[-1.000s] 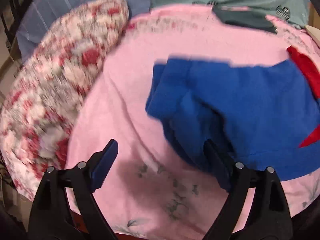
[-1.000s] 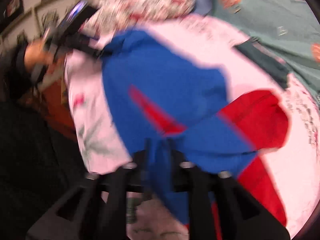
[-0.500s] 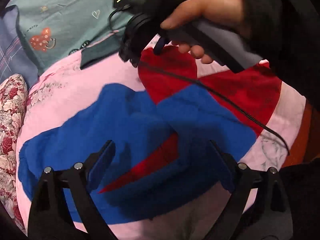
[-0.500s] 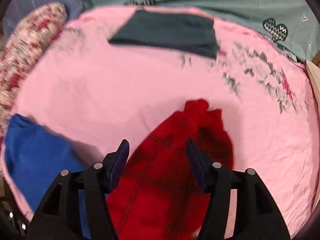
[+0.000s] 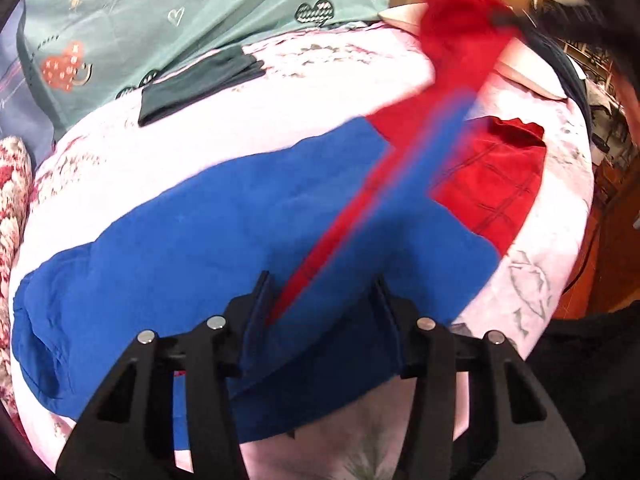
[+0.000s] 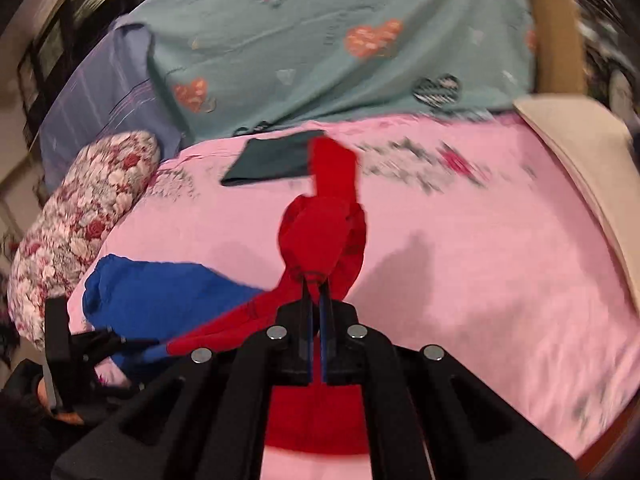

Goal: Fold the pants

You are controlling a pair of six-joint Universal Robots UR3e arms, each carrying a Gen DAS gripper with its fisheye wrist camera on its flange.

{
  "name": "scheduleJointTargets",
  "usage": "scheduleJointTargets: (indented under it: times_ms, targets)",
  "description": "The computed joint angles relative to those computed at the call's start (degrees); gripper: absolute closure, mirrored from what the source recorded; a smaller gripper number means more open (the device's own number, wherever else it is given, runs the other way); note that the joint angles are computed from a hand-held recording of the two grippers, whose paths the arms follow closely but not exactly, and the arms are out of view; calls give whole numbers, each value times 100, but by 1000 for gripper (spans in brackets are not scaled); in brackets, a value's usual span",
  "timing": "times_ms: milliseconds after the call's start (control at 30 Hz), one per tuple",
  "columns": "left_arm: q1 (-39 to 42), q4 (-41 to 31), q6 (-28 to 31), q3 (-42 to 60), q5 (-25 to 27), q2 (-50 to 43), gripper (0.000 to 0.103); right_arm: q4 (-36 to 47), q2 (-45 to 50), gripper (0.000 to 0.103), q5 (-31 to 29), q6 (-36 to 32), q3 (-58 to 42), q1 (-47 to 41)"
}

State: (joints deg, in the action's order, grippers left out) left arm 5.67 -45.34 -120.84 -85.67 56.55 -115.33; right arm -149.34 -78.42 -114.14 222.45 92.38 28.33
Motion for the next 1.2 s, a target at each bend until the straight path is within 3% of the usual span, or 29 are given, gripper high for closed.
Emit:
scheduleJointTargets:
  times_ms: [167, 233, 300, 367, 400, 533, 600, 733, 833, 900, 967, 1000, 1033, 1133, 1200]
  targets:
    - [-123, 184, 21, -175, 264, 16, 52, -1963, 121, 100, -179, 1533, 2252, 444]
    - [-141, 336, -14, -266, 307, 59, 51, -2273, 244, 90, -234, 1863, 2484, 544]
    - [-96, 358, -14, -356, 271, 133, 54, -2338, 226, 68, -406, 1838, 2475, 654]
    - [-22, 183, -36, -302, 197, 153, 71, -2190, 118, 52, -759, 1819, 2353, 787]
    - [34, 61, -21, -290, 146, 181, 78, -2212, 36, 50, -872, 1847, 2367, 807]
    - [90, -56, 43, -294, 74, 213, 83, -1724, -303, 54, -634, 2124, 2499, 446]
    - [142, -160, 142, -332, -6, 313, 87, -1805, -246, 85, -364, 2036, 2613, 280]
    - [339, -577, 527, -364, -220, 611, 87, -2101, -229, 86, -748, 1918, 2756, 539]
    - [277, -820, 817, -375, 135, 524, 87, -1985, -289, 86, -444, 1951, 2890, 424]
    - [367, -442, 934, -762, 30, 648, 87, -1929, -216, 85, -326, 1977, 2904, 385]
    - [392, -666, 880, -661, 15, 703, 77, -1977, -188, 77, -357, 2008, 2899, 406]
    - [428, -864, 906, -593, -35, 747, 43, -1991, -219, 73, -375, 2015, 2894, 420]
    - [500, -911, 936, -646, -150, 864, 18, -1858, -274, 69, -487, 2044, 2830, 475]
    - [877, -1355, 1449, -862, -801, 1431, 17, -1225, -499, 58, -1206, 2330, 2624, 795]
    - [1056, -1494, 1554, -903, -1180, 1625, 10, -979, -691, 36, -1517, 2560, 2635, 901]
